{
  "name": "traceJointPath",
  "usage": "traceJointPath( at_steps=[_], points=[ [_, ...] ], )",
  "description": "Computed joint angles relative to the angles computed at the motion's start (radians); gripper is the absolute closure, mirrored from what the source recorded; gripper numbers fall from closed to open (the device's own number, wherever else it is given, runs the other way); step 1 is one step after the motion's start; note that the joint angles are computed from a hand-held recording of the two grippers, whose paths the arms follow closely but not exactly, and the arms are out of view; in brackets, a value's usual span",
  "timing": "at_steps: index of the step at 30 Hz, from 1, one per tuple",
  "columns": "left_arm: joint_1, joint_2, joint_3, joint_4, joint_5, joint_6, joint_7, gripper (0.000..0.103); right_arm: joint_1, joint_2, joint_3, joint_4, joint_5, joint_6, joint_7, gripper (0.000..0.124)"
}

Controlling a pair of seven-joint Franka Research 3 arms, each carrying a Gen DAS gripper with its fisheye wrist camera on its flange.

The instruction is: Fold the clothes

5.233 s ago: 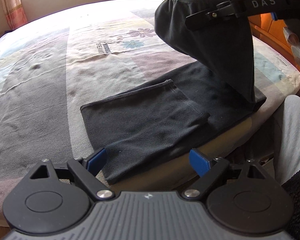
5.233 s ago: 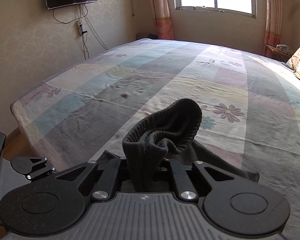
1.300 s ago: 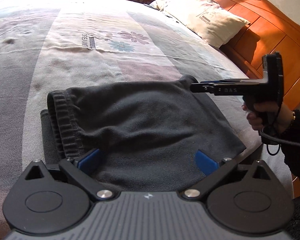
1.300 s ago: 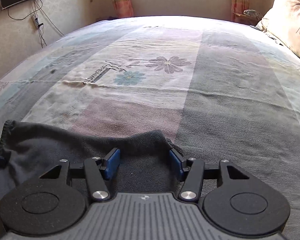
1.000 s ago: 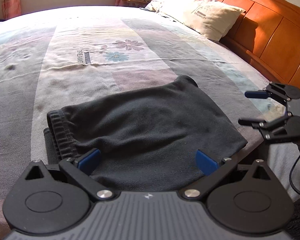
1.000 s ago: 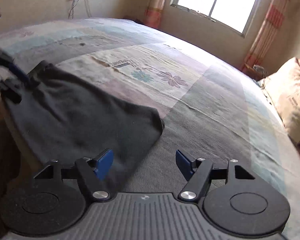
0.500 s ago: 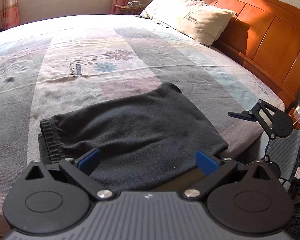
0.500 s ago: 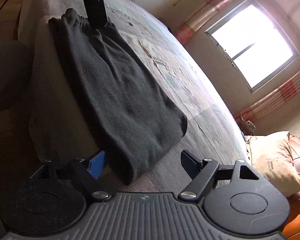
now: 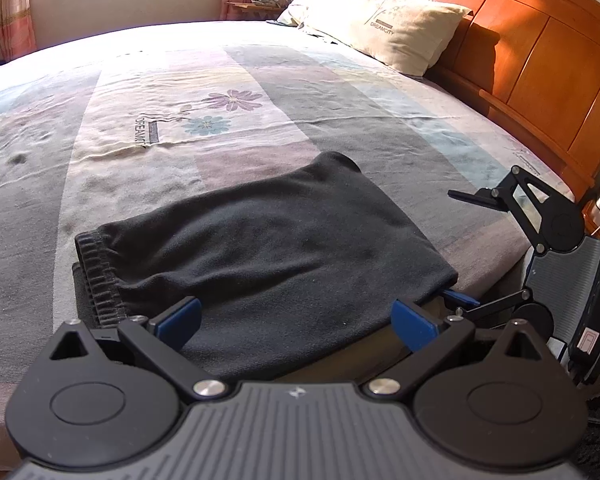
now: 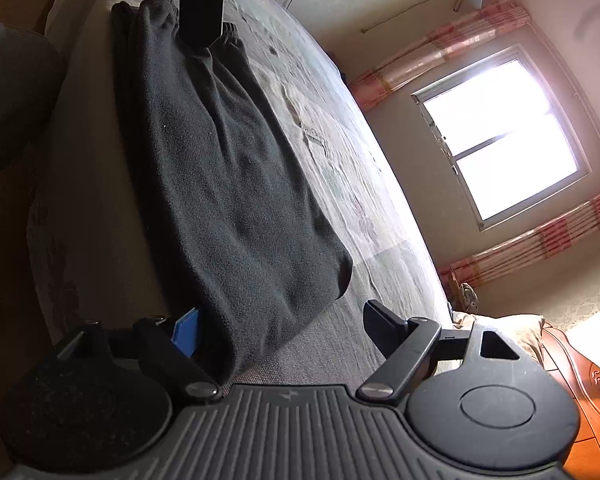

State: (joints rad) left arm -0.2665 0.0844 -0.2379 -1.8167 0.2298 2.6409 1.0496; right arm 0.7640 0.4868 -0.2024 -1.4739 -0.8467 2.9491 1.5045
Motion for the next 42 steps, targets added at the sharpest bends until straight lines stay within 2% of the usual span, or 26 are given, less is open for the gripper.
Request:
traceJointPath(
  at_steps=[5,10,12,16,19,21,23,25,29,31,34,37,42],
  points=[
    [-0.004,0.006,0.000,0.014,0.012,-0.030,0.008,0.002,-0.013,-0.015,0.009,-0.018,0.020,-0.047,-0.010,0.035],
    [0.002,0.011,-0.004,0.015,-0.026,-0.019,0.037,0.002,-0.024,-0.055,0.020,-0.061,-0.012,-0.078,0.035,0.034],
    [0.004,0.024,-0.012,0.023,-0.070,-0.006,0.073,0.002,-0.025,-0.062,0.020,-0.067,-0.048,-0.057,0.068,0.034],
    [0.000,0.058,-0.030,0.052,-0.134,-0.003,0.151,0.002,-0.066,-0.059,0.081,-0.070,0.008,-0.016,0.019,0.034],
    [0.000,0.089,-0.049,0.085,-0.190,-0.019,0.235,0.002,-0.048,-0.007,0.068,-0.012,0.028,0.004,-0.003,0.034],
    [0.001,0.113,-0.061,0.112,-0.225,-0.041,0.306,0.002,-0.023,0.017,0.036,0.016,0.033,0.015,0.008,0.034],
    [-0.019,0.139,-0.051,0.139,-0.178,-0.061,0.319,0.002,-0.003,0.022,0.004,0.031,0.044,0.024,0.041,0.034],
    [-0.052,0.168,-0.025,0.172,-0.080,-0.080,0.283,0.002,0.011,0.023,-0.023,0.040,0.054,0.035,0.080,0.034],
    [-0.112,0.230,0.034,0.261,0.131,-0.147,0.170,0.002,0.022,0.012,-0.045,0.030,0.069,0.045,0.112,0.034],
    [-0.118,0.242,0.047,0.285,0.180,-0.157,0.122,0.002,0.016,0.000,-0.034,0.009,0.074,0.039,0.092,0.034],
    [-0.096,0.238,0.039,0.286,0.172,-0.128,0.104,0.002,-0.015,0.011,0.012,0.018,0.118,0.030,0.024,0.034],
    [-0.082,0.238,0.034,0.295,0.159,-0.126,0.094,0.002,0.012,0.006,-0.013,-0.011,0.109,0.054,0.040,0.034],
    [-0.057,0.216,0.019,0.270,0.116,-0.095,0.104,0.002,0.046,0.048,-0.064,0.028,0.094,0.053,0.036,0.034]
  ],
)
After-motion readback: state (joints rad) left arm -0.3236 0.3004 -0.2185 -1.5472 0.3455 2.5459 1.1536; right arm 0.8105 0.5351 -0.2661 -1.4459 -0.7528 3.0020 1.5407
